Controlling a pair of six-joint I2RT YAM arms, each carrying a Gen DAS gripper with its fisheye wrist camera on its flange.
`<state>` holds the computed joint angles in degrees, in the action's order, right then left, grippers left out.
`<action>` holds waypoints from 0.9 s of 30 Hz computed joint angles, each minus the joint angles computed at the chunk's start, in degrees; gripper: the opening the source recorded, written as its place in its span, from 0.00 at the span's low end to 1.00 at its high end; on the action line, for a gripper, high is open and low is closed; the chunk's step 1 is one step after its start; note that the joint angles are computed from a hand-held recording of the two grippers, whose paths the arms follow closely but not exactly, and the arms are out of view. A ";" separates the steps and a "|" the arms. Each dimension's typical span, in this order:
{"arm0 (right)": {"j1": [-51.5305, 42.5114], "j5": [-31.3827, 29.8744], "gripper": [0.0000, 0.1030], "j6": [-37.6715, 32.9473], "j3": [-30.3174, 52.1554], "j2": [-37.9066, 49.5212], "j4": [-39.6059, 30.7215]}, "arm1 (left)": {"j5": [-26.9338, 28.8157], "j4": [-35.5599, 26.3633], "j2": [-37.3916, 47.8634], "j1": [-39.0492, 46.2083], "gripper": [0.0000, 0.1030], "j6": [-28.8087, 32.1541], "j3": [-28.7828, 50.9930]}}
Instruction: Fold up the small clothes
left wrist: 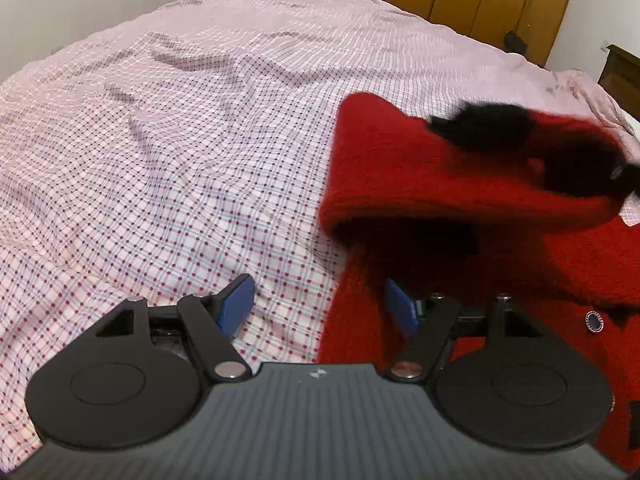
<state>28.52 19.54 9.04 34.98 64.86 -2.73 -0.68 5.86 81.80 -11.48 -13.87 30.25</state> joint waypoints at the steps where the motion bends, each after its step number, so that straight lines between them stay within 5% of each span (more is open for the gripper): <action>1: -0.87 0.44 0.13 -0.41 -0.41 -1.18 0.19 | 0.03 0.38 0.27 0.09 0.75 0.17 -0.08; 5: -7.38 -1.49 0.13 -1.32 -2.77 -5.36 -0.21 | -0.61 1.96 0.83 -0.14 0.77 0.71 -0.73; 12: -20.44 -13.61 0.16 1.22 -9.21 -1.91 2.29 | -1.93 3.44 1.03 -0.79 0.79 1.39 -1.45; 15: -20.93 -13.74 0.23 2.38 -12.20 -0.12 5.06 | -2.26 3.89 0.96 -0.94 0.80 1.82 -1.76; 18: -19.71 -11.20 0.40 3.13 -14.98 -1.12 8.07 | -2.87 4.93 1.13 -1.30 0.81 2.20 -2.29; 23: -22.27 -13.53 0.57 2.01 -15.57 -7.55 2.29 | -3.19 5.44 1.19 -1.53 0.81 2.21 -2.57; 27: -23.93 -15.36 0.59 0.88 -14.63 -13.71 -5.64 | -3.29 5.76 1.15 -1.61 0.81 2.07 -2.77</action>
